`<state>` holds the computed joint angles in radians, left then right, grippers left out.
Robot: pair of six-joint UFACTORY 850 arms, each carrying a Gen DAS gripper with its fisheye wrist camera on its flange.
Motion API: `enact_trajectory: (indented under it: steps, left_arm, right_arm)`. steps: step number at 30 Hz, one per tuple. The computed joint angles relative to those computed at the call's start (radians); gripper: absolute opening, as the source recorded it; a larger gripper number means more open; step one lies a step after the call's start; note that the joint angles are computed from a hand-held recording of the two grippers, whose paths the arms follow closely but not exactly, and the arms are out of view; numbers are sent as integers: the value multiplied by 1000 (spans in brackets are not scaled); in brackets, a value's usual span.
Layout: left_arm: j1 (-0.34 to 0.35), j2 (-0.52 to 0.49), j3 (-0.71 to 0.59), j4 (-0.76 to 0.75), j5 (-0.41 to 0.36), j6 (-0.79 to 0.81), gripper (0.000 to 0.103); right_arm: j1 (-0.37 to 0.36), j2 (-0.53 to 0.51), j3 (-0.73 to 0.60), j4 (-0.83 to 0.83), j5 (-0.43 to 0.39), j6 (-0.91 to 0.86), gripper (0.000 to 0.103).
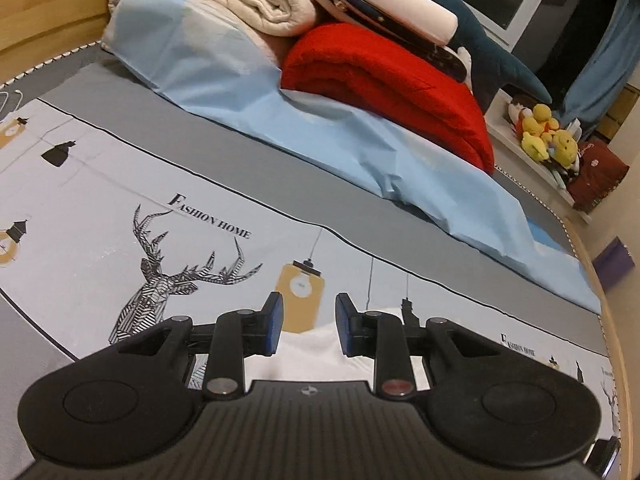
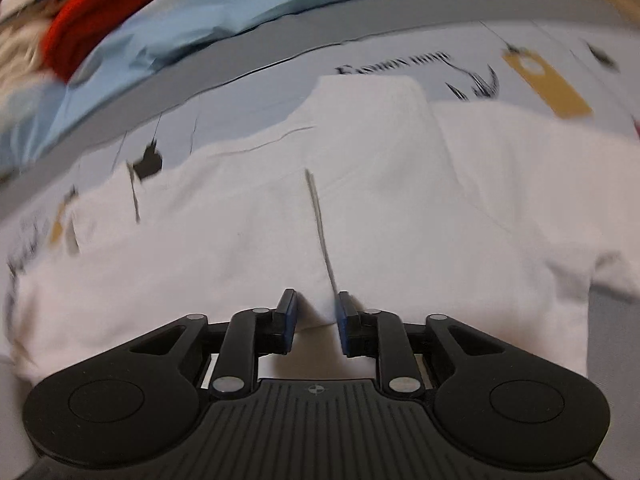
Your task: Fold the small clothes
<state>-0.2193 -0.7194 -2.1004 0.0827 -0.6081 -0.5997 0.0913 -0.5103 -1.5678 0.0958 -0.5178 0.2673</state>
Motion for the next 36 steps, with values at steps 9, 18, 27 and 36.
enact_trajectory:
  steps: [9,18,27,36]
  left_arm:
    - [-7,-5,-10,-3,7,32,30]
    - [-30,-65,-76,-1,-60,63,30]
    - [-55,-200,-229,-72,-197,138,30]
    - [-93,-296,-343,-218,-362,436,30]
  right_arm:
    - [-33,206,137,89,317,-75,2]
    - [-105,195,198,-560,172,513,2]
    - [-167,122,113,-252,42,268,4]
    - [-206,169,152,-162,226,191,9]
